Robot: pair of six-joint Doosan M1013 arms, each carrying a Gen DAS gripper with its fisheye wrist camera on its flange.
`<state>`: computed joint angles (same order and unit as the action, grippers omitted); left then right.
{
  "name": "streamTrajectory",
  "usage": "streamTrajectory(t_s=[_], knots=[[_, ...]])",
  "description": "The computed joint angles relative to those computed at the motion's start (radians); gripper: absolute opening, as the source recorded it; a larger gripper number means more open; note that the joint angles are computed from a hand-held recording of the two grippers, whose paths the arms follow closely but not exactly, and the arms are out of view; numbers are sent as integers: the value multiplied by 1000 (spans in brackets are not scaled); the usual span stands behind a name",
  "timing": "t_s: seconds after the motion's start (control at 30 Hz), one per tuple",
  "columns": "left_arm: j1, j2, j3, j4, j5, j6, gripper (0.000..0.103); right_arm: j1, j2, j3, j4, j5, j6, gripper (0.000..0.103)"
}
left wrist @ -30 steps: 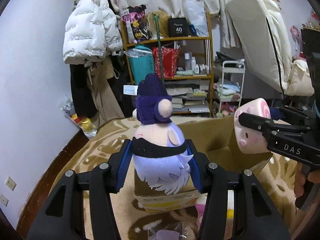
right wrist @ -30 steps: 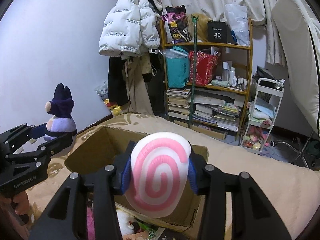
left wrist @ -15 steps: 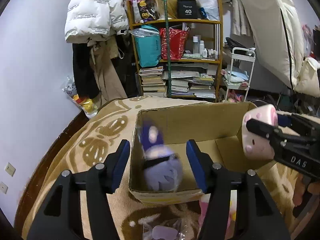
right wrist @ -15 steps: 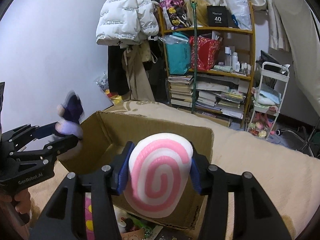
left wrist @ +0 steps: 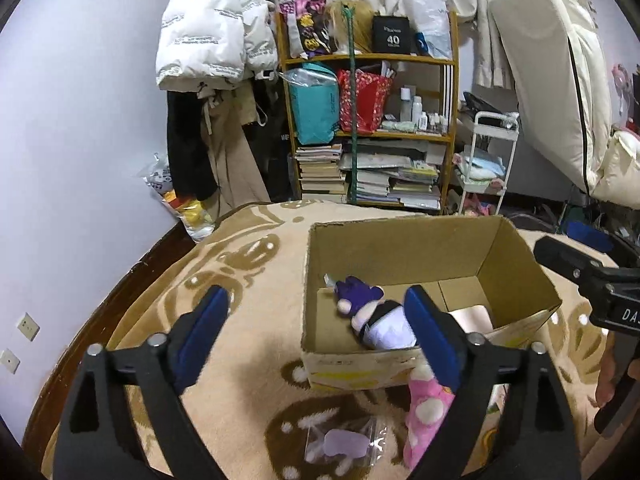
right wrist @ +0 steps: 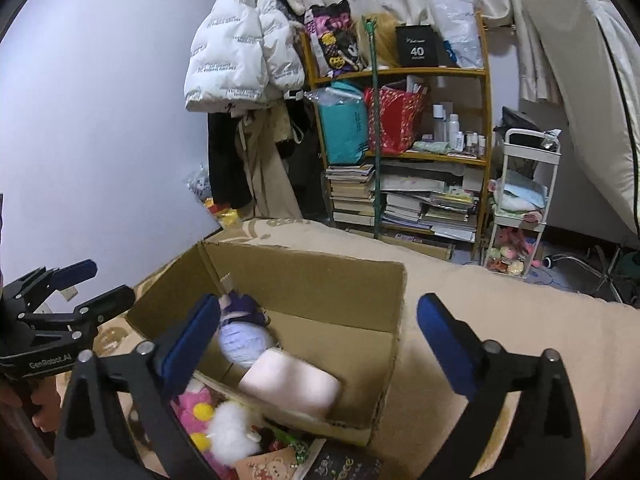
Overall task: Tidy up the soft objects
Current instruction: 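Open both tools to drop the cushion and doll into the box, then lower the right tool to the black Face tissue pack while the left tool approaches the clear bag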
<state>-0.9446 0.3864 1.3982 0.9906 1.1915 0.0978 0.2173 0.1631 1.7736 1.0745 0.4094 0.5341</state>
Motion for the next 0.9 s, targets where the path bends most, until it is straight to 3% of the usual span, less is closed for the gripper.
streamTrajectory(t_s=[0.33, 0.6, 0.9], knots=[[-41, -47, 36, 1, 25, -62, 101, -7, -66, 39, -107, 7, 118, 103], [-74, -76, 64, -23, 71, -106, 102, -2, -131, 89, -201, -4, 185, 103], [-97, -73, 61, -52, 106, -65, 102, 1, -176, 125, -288, 5, 266, 103]])
